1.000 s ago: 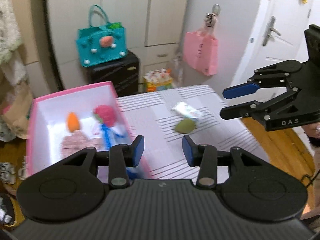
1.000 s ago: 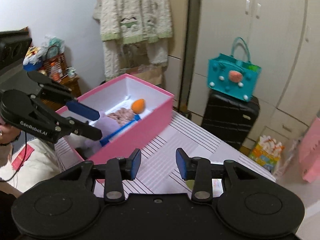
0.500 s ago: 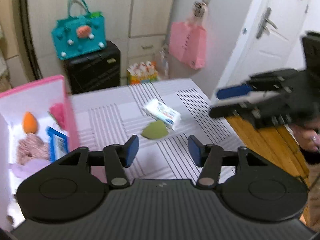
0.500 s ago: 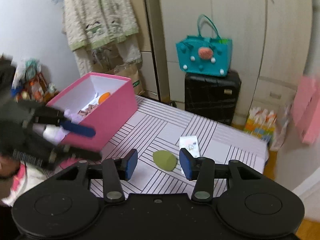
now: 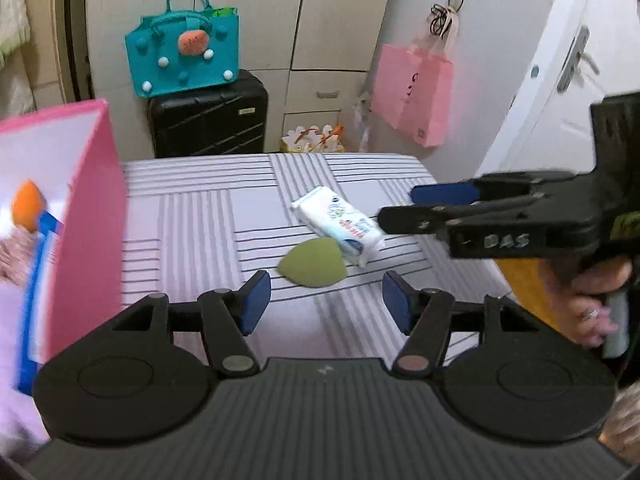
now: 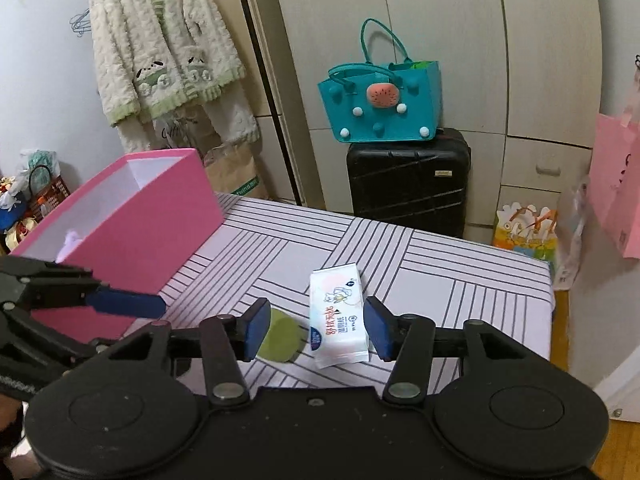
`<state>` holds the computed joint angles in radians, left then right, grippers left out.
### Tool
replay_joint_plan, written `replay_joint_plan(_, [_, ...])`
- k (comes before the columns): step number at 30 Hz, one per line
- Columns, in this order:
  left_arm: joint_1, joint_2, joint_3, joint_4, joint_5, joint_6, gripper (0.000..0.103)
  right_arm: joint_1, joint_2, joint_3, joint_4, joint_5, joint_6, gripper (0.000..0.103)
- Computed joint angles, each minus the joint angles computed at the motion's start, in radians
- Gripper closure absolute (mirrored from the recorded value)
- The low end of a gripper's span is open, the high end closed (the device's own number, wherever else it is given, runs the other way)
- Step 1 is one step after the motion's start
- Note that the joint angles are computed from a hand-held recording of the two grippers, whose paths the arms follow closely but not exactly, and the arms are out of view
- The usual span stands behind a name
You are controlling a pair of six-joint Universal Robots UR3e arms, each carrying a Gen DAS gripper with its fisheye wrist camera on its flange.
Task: Organize soft objects
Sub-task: 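Withdraw the left tool from the box toward the green sponge, then grasp the green sponge with the left tool while the right tool grasps the white wipes pack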
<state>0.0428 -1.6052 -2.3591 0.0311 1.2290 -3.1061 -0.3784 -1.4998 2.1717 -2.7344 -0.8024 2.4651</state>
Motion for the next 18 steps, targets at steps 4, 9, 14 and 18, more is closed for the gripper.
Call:
replay_joint_plan(4, [-0.07,-0.151,0.041,0.131,0.087,-0.05,0.042,0.045,0.096,-0.013,-0.137,-0.065,0.004,0.046])
replay_joint_plan(9, [-0.138,-0.306,0.116,0.226,0.183,-0.103,0.044,0.069,0.177,-0.063,-0.159,-0.101,-0.037,0.046])
replay_joint_plan(14, [-0.154,-0.394,0.156,0.288,0.219,-0.144,0.044,0.075,0.225,-0.107,-0.13,-0.103,-0.076,0.046])
replay_joint_plan(18, [-0.145,-0.423,0.16,0.324,0.201,-0.159,0.043,0.045,0.245,-0.141,-0.054,-0.048,-0.113,0.046])
